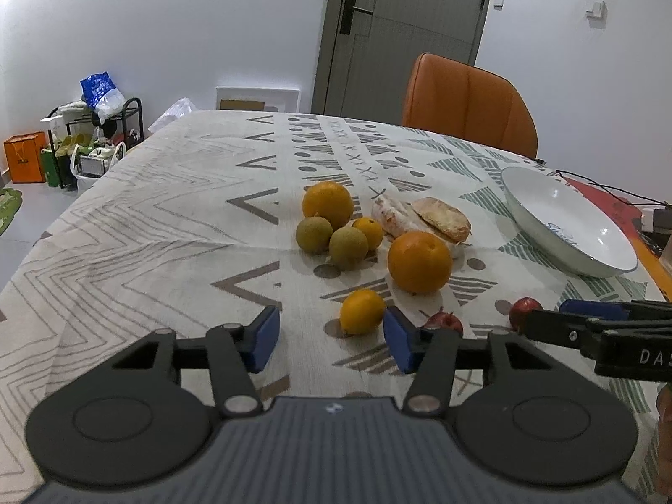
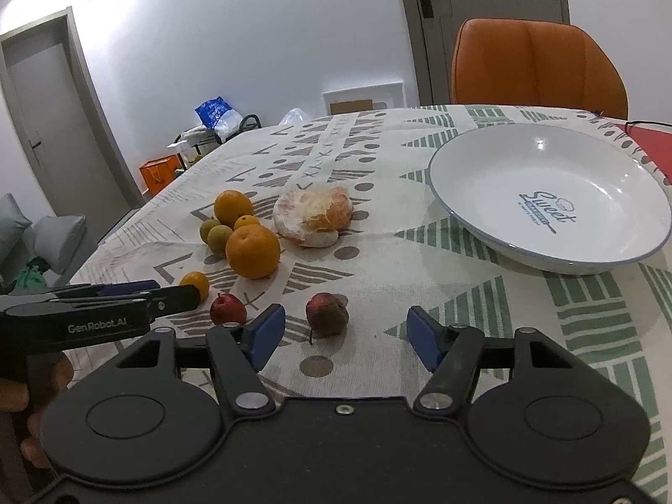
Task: Organize fruits
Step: 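Grasp the small mandarin with the left gripper while the right gripper grasps the dark red plum, then carry the mandarin with the left gripper while the right gripper drops the plum into the white plate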
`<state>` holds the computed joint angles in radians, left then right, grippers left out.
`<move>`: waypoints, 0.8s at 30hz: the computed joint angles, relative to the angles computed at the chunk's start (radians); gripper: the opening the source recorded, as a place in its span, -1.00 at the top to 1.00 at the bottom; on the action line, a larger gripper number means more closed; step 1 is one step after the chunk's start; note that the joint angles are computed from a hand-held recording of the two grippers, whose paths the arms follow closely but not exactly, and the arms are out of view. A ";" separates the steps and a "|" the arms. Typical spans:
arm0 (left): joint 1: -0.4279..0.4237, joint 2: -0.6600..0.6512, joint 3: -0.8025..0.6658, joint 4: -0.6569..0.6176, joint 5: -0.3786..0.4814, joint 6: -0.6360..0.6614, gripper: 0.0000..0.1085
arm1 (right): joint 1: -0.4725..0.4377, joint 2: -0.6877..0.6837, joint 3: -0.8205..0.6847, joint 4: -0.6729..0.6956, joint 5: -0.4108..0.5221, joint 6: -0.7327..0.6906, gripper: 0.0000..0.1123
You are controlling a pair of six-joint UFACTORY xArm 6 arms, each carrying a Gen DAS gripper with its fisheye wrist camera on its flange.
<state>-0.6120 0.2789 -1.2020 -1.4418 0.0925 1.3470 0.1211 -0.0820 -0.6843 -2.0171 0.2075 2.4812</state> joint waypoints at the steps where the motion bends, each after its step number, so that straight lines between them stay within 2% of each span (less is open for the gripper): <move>1: -0.001 0.004 -0.005 -0.002 -0.002 0.005 0.01 | -0.001 0.006 -0.004 0.002 -0.002 -0.004 -0.12; 4: -0.003 0.017 -0.020 0.003 -0.006 0.005 0.12 | -0.006 0.024 -0.022 0.003 -0.010 -0.012 -0.07; 6: -0.003 0.023 -0.026 0.012 -0.002 0.000 0.40 | -0.009 0.036 -0.035 -0.005 -0.017 -0.011 -0.02; 8: 0.000 0.022 -0.027 0.017 0.008 -0.001 0.59 | -0.010 0.045 -0.043 -0.008 -0.021 -0.013 0.04; 9: 0.001 0.022 -0.026 0.014 0.010 0.002 0.62 | -0.007 0.048 -0.045 -0.012 -0.018 -0.011 0.05; 12: 0.000 0.019 -0.024 -0.006 0.007 0.020 0.62 | -0.006 0.058 -0.056 -0.034 -0.019 0.001 0.14; 15: -0.001 0.013 -0.019 -0.007 0.003 0.017 0.62 | -0.006 0.065 -0.066 -0.061 -0.025 0.019 0.43; 16: -0.002 0.010 -0.016 -0.011 0.001 0.021 0.62 | -0.007 0.068 -0.071 -0.083 -0.034 0.040 0.58; 24: -0.002 -0.016 -0.010 -0.054 -0.006 0.064 0.62 | -0.004 0.041 -0.060 -0.188 -0.040 0.159 0.62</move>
<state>-0.6141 0.2633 -1.2116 -1.4963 0.0862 1.4109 0.1167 -0.0414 -0.7445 -2.2051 0.1676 2.6402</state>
